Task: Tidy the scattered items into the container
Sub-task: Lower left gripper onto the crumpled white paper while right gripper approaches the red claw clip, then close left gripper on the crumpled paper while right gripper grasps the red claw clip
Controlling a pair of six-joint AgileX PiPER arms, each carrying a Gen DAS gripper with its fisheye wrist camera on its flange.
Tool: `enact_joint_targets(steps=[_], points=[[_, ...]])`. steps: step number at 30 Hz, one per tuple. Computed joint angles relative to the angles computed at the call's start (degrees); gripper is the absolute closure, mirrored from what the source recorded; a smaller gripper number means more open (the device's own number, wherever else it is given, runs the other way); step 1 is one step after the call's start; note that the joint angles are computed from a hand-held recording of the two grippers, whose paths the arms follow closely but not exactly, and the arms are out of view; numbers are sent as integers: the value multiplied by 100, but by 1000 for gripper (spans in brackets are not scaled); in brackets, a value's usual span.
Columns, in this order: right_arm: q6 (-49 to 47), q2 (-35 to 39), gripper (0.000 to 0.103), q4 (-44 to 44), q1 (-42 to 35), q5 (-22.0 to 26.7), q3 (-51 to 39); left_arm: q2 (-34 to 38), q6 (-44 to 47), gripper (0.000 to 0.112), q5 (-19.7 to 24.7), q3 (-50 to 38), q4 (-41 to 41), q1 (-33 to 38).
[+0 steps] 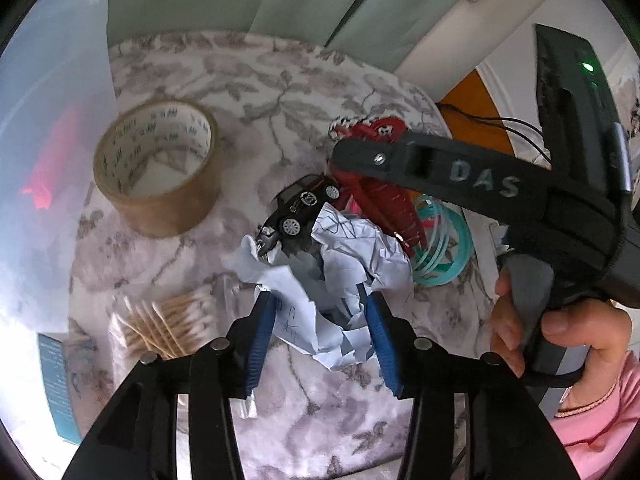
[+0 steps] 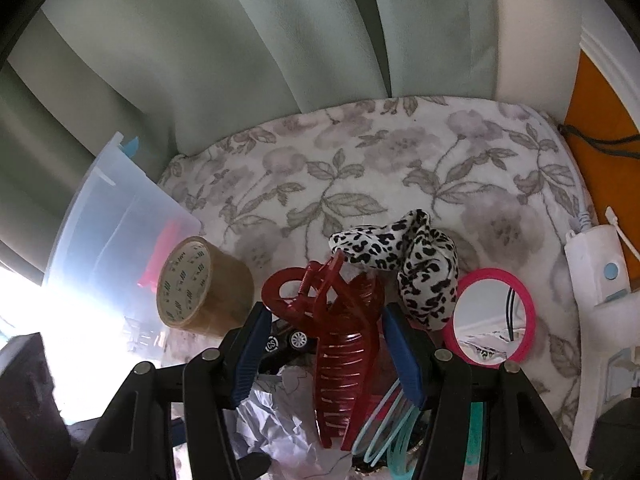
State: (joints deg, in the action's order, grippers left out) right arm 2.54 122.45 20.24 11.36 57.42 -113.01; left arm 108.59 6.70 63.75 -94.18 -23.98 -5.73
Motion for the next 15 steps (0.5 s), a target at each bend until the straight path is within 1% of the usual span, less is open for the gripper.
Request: enact_joint_targets(steps=[5,7,9,11,12,15], points=[[37,-30,59,196,-166,-160,170,-30,19,64,-96,43,38,-74],[11,-13,61,369,-254,-168,208,-37,34,65,-112,52,23,-73],[-17,-37,64,562,-341,-197,303,-45,49,70,-128,61,7,-73],[-48,-84,65,761,-425,-243,430,-83,87,77,-170,96,-23,-65],[-68,-127,65,858,-460,-280,514,-91,85,79,-182,100,-40,-63],[-103,-304,65,1025,-513,-419,774,-127,75,90,-198,117,-110,-39]])
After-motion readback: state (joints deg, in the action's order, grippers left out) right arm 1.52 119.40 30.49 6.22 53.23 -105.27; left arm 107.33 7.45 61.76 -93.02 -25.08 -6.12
